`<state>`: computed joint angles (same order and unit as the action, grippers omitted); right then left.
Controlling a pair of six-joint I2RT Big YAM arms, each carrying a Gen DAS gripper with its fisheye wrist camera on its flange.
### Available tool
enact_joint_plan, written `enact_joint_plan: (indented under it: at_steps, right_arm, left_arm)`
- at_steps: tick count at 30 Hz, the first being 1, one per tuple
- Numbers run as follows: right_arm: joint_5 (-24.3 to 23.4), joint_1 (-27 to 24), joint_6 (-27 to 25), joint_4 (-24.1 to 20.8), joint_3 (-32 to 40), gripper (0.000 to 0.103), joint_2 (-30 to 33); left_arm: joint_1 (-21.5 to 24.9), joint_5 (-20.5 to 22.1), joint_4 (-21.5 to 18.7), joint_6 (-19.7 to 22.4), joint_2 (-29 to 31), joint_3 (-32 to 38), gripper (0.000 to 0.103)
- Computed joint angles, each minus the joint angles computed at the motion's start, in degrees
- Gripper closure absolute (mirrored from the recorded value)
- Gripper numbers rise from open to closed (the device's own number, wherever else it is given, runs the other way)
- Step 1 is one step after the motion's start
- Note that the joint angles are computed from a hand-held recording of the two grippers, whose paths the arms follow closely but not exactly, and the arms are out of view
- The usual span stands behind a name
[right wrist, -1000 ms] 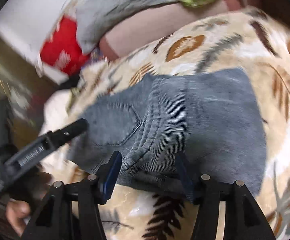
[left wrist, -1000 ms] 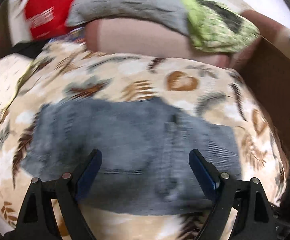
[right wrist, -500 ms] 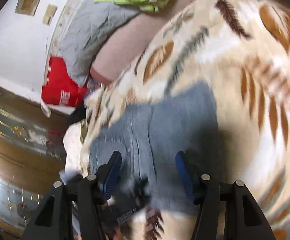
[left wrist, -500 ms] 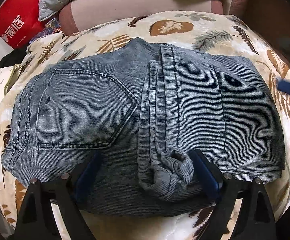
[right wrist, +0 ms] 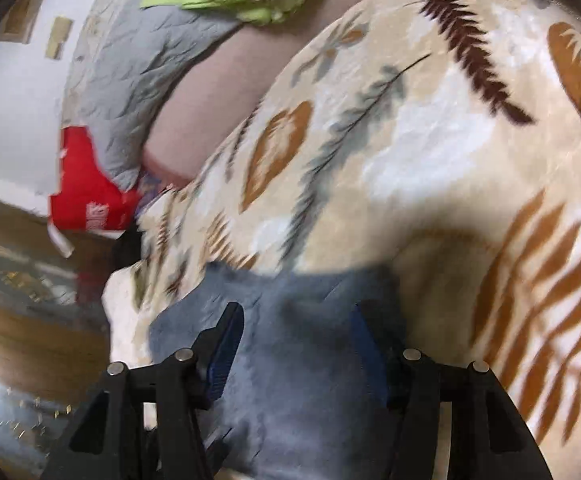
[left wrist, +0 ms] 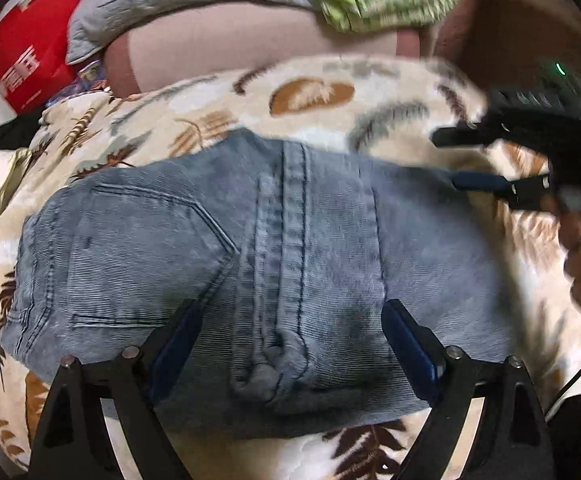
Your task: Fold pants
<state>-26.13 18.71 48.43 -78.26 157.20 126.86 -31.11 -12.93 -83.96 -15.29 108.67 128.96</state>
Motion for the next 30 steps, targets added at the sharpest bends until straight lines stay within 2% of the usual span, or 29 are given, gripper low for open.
enact_joint_plan:
  at_steps: [1, 2, 4, 6, 8, 10, 14, 16, 18, 20, 22, 24, 26, 28, 30]
  right_arm:
    - [-1.0, -0.3, 0.3, -1.7, 2.9, 0.043, 2.3]
    - [-2.7, -0.6, 1.1, -1.1, 3.0, 0.043, 2.9]
    - [-2.1, -0.6, 1.7, 2.4, -2.2, 0.043, 0.0]
    - [-0.9, -0.1, -0.6, 1.9, -2.7, 0.043, -1.5]
    - [0.3, 0.4, -4.1, 2.1, -7.8, 0.043, -5.7]
    - [1.6, 0.9, -4.9, 3.5, -15.9, 0.043, -10.9]
    - [4.2, 3.3, -7.3, 1.5, -26.4, 0.043, -17.8]
    - [8.8, 5.7, -11.4, -4.5, -26.2, 0.043, -17.6]
    - [15.2, 8.0, -16.4, -7.4, -24.1, 0.043, -16.6]
    - [18.9, 9.2, -17.3, -11.8, -18.8, 0.043, -14.4]
    - [21.1, 9.8, -17.0, -11.5, -17.4, 0.043, -14.8]
    - [22.0, 10.3, -16.3, -8.9, -17.7, 0.043, -16.3]
    - [19.9, 10.1, -14.5, -5.1, -19.8, 0.043, -17.9]
    - [12.3, 9.1, -11.7, 2.0, -26.0, 0.043, -20.5]
    - [8.2, 8.7, -9.2, 3.0, -28.1, 0.043, -19.6]
  left_arm:
    - [-0.3, -1.1, -3.0, 0.5, 2.0, 1.9, 0.011]
    - [-0.4, -1.2, -3.9, 0.8, 2.7, 1.6, 0.011]
    - [-0.3, -0.9, -1.1, 0.0, 1.2, -1.0, 0.011]
    - [0.0, -0.1, -2.4, -0.3, 1.7, 0.2, 0.011]
    - [0.2, 0.5, -2.6, -0.3, 1.6, 0.6, 0.011]
    - [0.4, 0.5, -2.6, -0.4, 1.4, 0.5, 0.011]
    - [0.3, 0.5, -1.4, -0.5, 0.3, -1.6, 0.011]
    - [0.3, 0.5, -0.6, -0.3, 0.1, -2.2, 0.011]
    - [0.3, 0.4, -0.6, -0.3, 0.1, -2.2, 0.011]
    - [0.3, 0.5, -0.4, -0.5, -0.1, -2.5, 0.011]
    - [0.3, 0.6, -0.1, -0.3, -0.4, -2.9, 0.011]
    - [0.4, 0.8, 0.3, -0.3, -0.7, -3.4, 0.011]
    - [0.4, 0.9, 0.4, -0.3, -0.7, -3.5, 0.011]
    - [0.3, 0.7, 0.4, -0.5, -0.6, -3.4, 0.011]
    - [0.3, 0.8, 0.4, -0.4, -0.6, -3.4, 0.011]
